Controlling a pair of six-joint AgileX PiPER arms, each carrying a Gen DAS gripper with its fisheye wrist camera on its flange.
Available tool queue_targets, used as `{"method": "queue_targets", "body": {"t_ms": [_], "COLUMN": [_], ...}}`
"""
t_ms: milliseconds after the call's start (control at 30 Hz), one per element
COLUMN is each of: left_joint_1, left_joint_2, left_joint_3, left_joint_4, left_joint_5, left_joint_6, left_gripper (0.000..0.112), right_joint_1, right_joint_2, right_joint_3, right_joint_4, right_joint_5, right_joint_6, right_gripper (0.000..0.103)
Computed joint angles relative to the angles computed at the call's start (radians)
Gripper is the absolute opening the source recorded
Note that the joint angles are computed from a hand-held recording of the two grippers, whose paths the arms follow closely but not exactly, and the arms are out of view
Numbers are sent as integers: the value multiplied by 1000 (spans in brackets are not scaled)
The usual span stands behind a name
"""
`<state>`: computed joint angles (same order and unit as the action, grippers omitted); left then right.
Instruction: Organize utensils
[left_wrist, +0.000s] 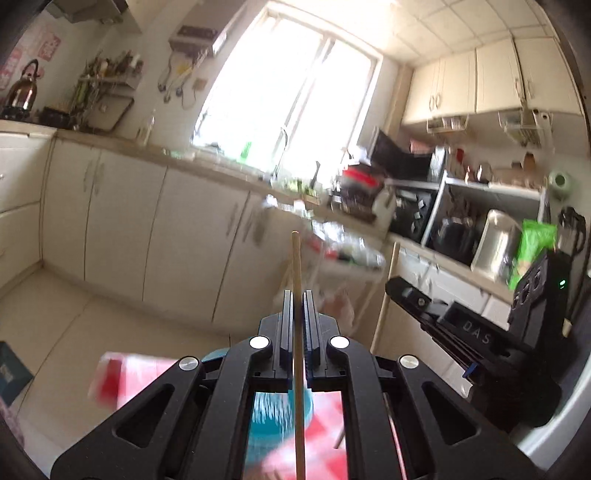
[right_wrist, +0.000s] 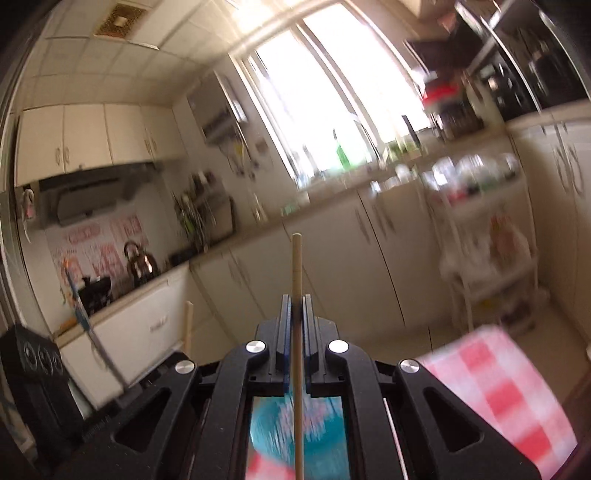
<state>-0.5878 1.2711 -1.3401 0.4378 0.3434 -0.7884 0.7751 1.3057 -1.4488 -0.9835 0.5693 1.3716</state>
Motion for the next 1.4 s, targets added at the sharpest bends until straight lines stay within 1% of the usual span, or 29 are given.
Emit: {"method": "queue_targets", "body": {"t_ms": [33,67,100,167,200,333,400,433,467,533,567,633,667,700,733,767,800,833,867,900,933,967,1033,1100,1167,1233,1267,1333,1400], "left_joint_1": [9,19,24,40,45,63,68,72,74,66,67,56,53,39,25,5,-25,-69,-97,-141,-164,-201,-235,-249,-271,-268,-267,-262,-262], "left_joint_2": [36,63,99,151,181,265,291,288,284,278,269,239,208,170,118,81,40,-8,-34,-56,-62,-54,-23,41,92,129,138,157,170], "left_joint_3": [-31,-58,-86,-118,-128,-147,-138,-120,-101,-75,-61,-25,6,43,95,127,161,205,230,263,280,298,320,326,320,313,315,302,301], "left_joint_4": [68,96,162,228,291,342,294,281,258,205,176,158,156,191,234,270,306,342,343,322,300,268,199,100,106,86,83,73,72], "left_joint_5": [-26,-36,-46,-61,-63,-53,-38,-36,-32,-4,5,42,55,78,97,127,169,222,257,302,326,363,391,393,413,409,409,423,424], "left_joint_6": [-66,-98,-170,-251,-322,-398,-353,-341,-315,-244,-205,-180,-181,-222,-270,-313,-355,-395,-396,-372,-346,-309,-248,-164,-160,-147,-149,-135,-129], "left_gripper": [4,4,4,4,4,4,5,5,5,6,7,13,21,31,38,51,58,60,63,64,64,64,64,64,64,64,64,64,64], "right_joint_1": [-14,-21,-27,-53,-57,-67,-71,-77,-75,-69,-63,-48,-35,-14,9,30,64,83,100,115,121,110,109,126,135,137,129,120,144], "right_joint_2": [35,56,87,141,155,188,185,182,171,143,115,48,0,-49,-95,-130,-173,-192,-210,-214,-210,-196,-153,-98,-53,-12,5,28,48], "right_joint_3": [-37,-58,-80,-97,-90,-21,34,60,91,145,177,239,282,321,360,387,431,456,493,527,552,570,576,559,536,520,514,511,499], "right_joint_4": [-9,-21,-42,-31,-25,12,40,77,81,62,62,56,42,47,68,91,138,182,254,308,349,420,485,480,481,472,487,501,464], "right_joint_5": [-9,-9,-9,-24,-28,-56,-76,-88,-93,-101,-96,-78,-59,-21,15,48,105,139,168,193,200,195,196,201,206,212,207,197,225], "right_joint_6": [-9,-10,-1,-18,-20,-28,-32,-58,-52,-18,-14,12,43,50,41,28,-1,-33,-88,-123,-149,-209,-271,-298,-313,-319,-339,-361,-340], "right_gripper": [6,6,6,6,6,6,7,12,21,31,31,32,33,36,36,36,36,36,36,36,36,33,30,28,27,27,24,24,23]}}
